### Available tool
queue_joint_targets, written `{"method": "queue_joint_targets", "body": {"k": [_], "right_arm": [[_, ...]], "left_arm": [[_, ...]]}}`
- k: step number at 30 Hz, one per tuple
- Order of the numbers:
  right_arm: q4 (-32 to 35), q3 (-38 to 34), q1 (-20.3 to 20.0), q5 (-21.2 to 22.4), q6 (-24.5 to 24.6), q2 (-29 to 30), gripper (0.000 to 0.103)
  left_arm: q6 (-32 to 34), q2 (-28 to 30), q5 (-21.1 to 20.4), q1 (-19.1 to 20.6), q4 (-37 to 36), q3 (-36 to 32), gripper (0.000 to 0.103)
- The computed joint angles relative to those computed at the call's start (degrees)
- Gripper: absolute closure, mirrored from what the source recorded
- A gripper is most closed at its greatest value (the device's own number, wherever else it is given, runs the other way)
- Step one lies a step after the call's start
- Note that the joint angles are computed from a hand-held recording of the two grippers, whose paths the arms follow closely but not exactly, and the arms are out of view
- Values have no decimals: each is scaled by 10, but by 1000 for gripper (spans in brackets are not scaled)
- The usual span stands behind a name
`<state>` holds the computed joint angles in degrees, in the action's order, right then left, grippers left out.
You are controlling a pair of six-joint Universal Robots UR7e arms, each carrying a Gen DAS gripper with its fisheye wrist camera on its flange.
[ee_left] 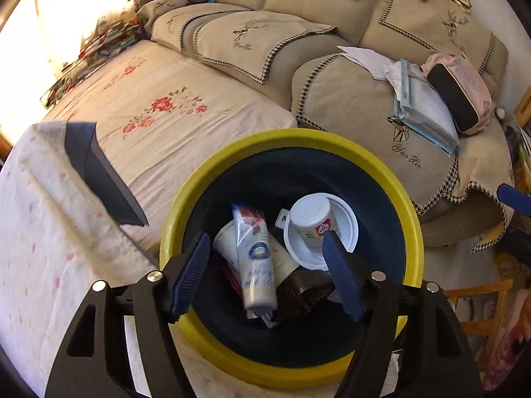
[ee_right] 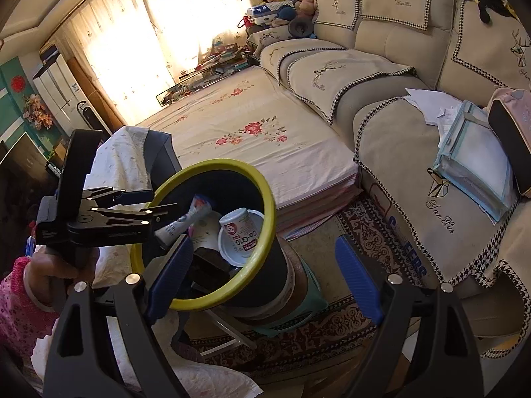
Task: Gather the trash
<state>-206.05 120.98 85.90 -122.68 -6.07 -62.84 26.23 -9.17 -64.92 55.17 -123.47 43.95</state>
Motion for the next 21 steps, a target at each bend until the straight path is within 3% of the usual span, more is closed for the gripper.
{"method": "queue_joint_targets", "body": {"k": [3,5,9,15,21], "right_arm": [[-4,-4,16,-6,-11,12,19],[-9,-8,30,-11,-22,25,17],[-17,-18,64,-25,-47,55,16],[-45,-34,122,-55,-95,106,11],[-85,-49,172,-75,-142,143,9]], "left_arm": [[-18,-61,-12,10,-49,81,29],[-18,-116,-13,12,-119,162,15],[-18,-233,-6,19,-256,325,6],[-33,-393,63,27,-433,524,5],[-67,-523,133,38,-523,635,5]]}}
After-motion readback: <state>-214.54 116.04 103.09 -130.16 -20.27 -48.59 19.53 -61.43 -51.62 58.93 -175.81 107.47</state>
